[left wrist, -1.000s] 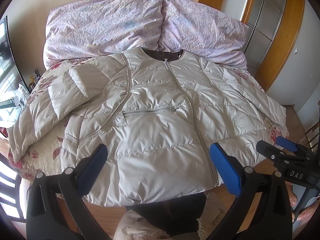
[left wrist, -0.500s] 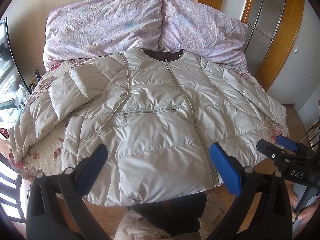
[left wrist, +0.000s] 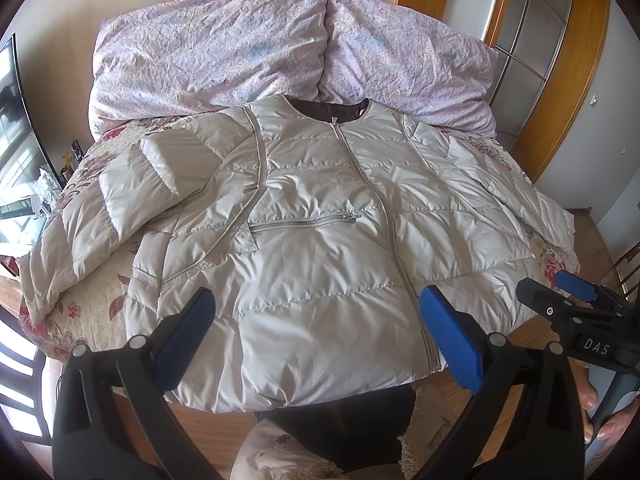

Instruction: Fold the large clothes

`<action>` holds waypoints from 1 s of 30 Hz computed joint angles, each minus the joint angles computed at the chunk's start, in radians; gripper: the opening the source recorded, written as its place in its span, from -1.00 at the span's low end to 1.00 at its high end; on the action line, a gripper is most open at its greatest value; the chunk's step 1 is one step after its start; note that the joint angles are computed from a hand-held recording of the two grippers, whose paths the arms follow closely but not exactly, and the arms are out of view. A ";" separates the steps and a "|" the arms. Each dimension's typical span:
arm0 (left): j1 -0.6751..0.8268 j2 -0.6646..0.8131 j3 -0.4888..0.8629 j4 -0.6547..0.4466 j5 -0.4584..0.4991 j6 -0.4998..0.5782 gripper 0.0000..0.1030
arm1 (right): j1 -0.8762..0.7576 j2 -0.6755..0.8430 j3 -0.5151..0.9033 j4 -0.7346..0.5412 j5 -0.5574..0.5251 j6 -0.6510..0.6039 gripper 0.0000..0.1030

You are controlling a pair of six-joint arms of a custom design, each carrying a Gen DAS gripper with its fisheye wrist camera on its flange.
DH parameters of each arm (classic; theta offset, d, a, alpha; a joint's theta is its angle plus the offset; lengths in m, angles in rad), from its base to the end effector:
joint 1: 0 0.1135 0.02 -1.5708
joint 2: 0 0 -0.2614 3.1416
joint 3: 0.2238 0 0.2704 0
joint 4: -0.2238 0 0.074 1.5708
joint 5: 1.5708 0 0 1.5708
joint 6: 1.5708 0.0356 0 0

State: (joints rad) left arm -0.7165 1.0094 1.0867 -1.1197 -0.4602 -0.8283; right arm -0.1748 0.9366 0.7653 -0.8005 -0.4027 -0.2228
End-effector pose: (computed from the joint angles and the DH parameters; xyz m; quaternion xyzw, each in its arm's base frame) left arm 0.1555 -0.1145 0.3235 -0.1120 0.9351 -0.0197 0.3357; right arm 0.1948 -0.0202 0.2501 -0.0814 0.9345 0.1302 0.3211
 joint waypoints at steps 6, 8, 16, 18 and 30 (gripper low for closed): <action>-0.001 0.002 0.001 -0.001 -0.001 -0.001 0.96 | 0.001 0.002 0.003 -0.002 0.000 0.000 0.97; 0.000 0.001 0.001 -0.001 0.000 0.000 0.96 | 0.001 0.002 0.004 -0.002 0.000 0.000 0.97; 0.002 -0.001 0.000 -0.002 0.001 0.002 0.96 | -0.003 0.008 0.004 0.001 -0.002 -0.002 0.97; 0.008 -0.009 -0.004 -0.004 0.004 0.007 0.96 | -0.005 0.008 0.004 0.001 -0.003 -0.003 0.97; 0.003 0.001 0.001 -0.002 0.000 0.002 0.96 | -0.003 0.010 0.005 0.003 -0.001 -0.001 0.97</action>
State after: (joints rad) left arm -0.7139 1.0107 1.0879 -1.1220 -0.4601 -0.8265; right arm -0.1781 0.9464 0.7699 -0.7979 -0.4042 -0.2234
